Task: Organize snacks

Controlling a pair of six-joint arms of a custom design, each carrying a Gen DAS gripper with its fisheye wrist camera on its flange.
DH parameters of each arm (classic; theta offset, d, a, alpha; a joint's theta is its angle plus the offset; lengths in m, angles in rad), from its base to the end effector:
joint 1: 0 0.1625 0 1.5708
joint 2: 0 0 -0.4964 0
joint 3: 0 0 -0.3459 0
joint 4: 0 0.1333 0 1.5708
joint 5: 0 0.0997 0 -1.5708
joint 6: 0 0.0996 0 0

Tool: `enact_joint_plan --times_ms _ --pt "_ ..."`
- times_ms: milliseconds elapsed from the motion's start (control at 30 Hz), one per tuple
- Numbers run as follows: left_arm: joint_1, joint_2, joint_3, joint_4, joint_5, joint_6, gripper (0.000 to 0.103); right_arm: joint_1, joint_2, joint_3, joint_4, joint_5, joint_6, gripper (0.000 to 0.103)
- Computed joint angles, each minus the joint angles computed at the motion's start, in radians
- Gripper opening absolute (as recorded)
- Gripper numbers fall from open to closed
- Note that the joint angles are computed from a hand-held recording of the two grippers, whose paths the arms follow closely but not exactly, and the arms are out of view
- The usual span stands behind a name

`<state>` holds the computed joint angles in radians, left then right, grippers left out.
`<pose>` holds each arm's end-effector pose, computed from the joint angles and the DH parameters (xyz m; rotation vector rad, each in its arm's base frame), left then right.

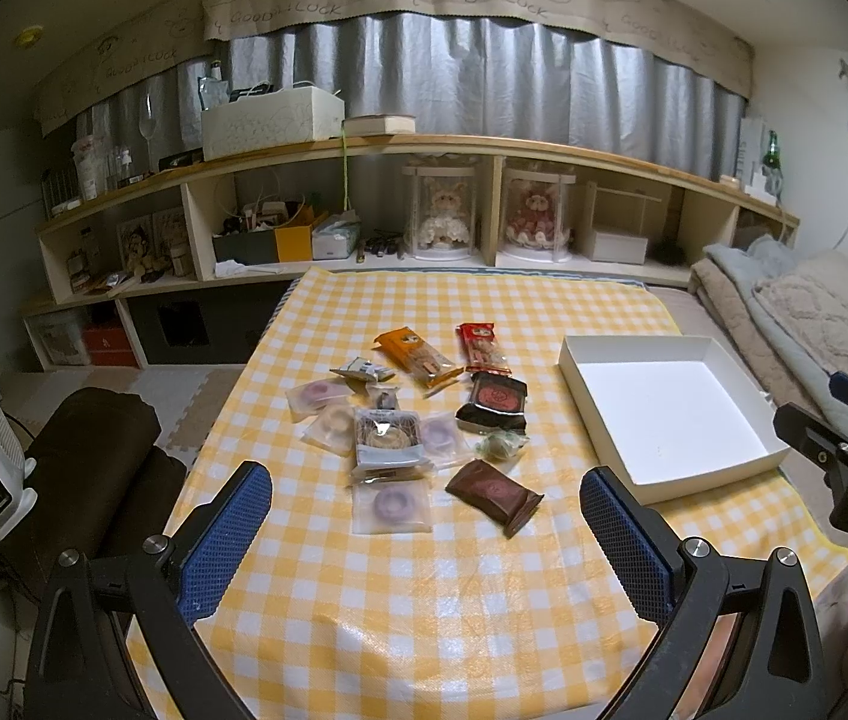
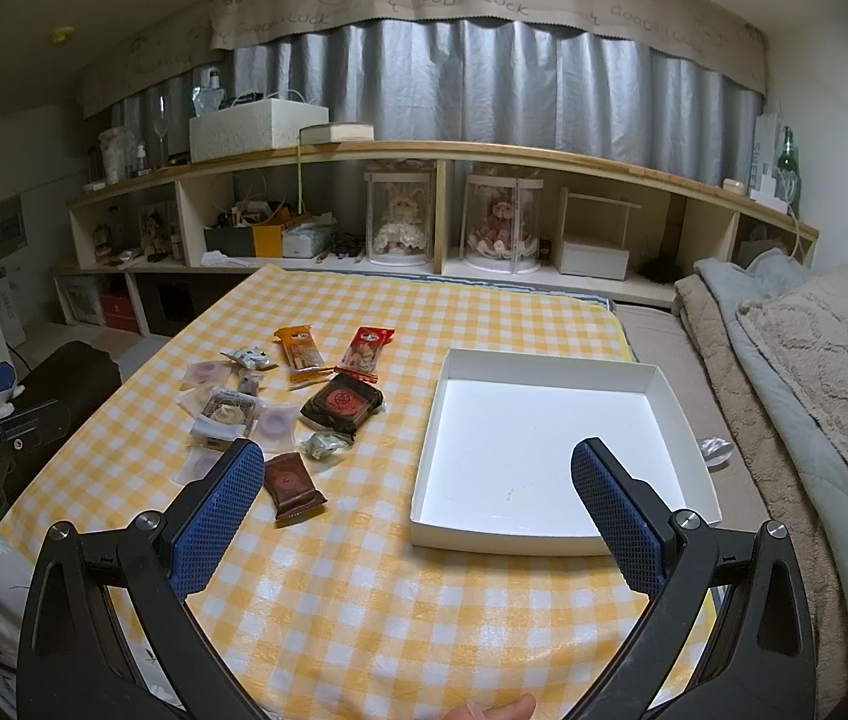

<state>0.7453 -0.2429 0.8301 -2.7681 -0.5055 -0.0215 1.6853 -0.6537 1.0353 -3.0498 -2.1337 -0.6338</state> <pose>-0.4966 -0.7582 0.1078 0.4725 2.1284 -1.1347 0.1751 -0.8209 0.3859 0.4251 -2.1056 1.0927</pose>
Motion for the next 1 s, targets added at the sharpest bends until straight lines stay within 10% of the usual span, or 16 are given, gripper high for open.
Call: enact_joint_plan --times_ms 1000 --pt "0.005 0.015 -0.031 0.017 -0.008 -0.005 0.103 0.0 0.0 0.003 -0.003 0.004 0.004 0.103"
